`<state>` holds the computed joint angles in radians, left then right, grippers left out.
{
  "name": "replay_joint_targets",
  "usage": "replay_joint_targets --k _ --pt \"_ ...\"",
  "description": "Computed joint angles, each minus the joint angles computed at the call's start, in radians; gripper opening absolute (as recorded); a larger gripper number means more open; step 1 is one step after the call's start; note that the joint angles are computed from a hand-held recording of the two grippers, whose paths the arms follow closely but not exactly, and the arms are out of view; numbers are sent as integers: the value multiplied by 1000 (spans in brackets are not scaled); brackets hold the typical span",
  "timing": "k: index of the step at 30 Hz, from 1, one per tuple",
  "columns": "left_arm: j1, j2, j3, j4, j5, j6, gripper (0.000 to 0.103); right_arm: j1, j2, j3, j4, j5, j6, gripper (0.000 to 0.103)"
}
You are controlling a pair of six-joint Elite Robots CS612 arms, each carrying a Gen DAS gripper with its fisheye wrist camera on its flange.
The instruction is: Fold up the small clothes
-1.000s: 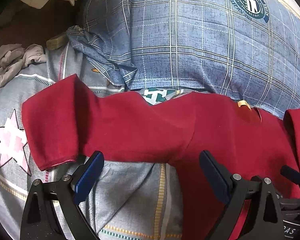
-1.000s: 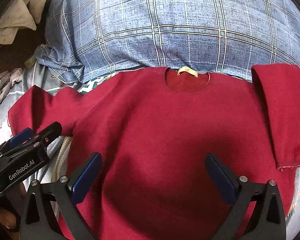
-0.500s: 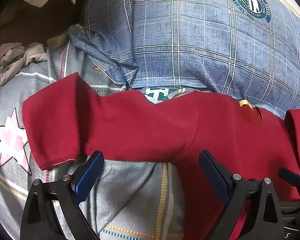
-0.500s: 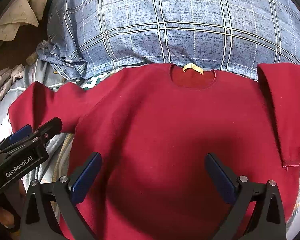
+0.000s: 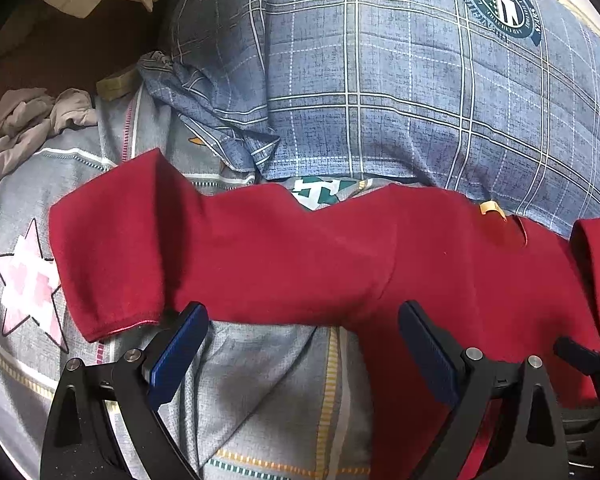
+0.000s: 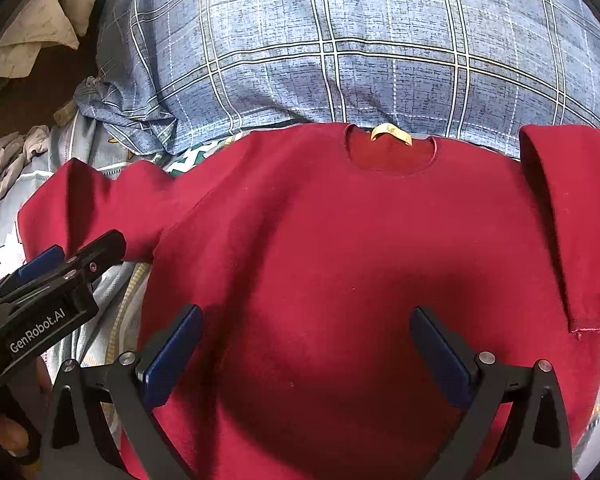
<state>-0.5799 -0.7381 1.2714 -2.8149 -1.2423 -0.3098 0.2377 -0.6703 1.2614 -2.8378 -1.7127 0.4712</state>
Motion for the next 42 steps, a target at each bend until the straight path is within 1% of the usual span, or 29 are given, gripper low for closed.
replay_joint_targets --k 7,18,21,23,25,26,27,29,31,33,34,37,38,40,42 --pt "0 -6 10 -12 3 -3 96 0 2 -5 3 3 -3 103" --pt "2 -9 9 -5 1 -6 96 2 5 -13 13 11 -7 103" --pt "10 -24 28 -39 15 -21 96 2 5 -13 8 16 -5 103" --pt "17 -42 59 -86 49 -53 96 1 6 -15 -1 34 -10 103" --pt "17 -58 95 -140 135 -71 96 0 8 -18 -21 77 -23 102" --pt "17 -66 110 -155 185 -80 96 -2 11 -21 -44 116 -34 101" --pt "20 -74 123 -169 225 -97 96 -2 14 -26 -59 140 -41 99" --pt "28 -86 144 -190 301 -161 96 -6 28 -50 -96 232 -59 95" --pt "31 -97 161 -192 358 -232 96 -9 55 -99 -111 343 -62 88" --pt "36 -109 179 -193 408 -319 96 -5 90 -165 -103 414 -64 84" --pt "39 -115 190 -196 424 -361 96 -2 106 -196 -94 430 -71 82" --pt "41 -126 210 -199 446 -437 96 16 159 -303 -51 467 -126 80" --pt "44 -126 210 -195 445 -455 96 22 185 -352 -30 482 -144 80" --pt "47 -123 200 -175 434 -475 96 29 223 -418 -2 516 -152 79" --pt "49 -119 190 -151 415 -483 96 29 267 -493 37 586 -151 80"
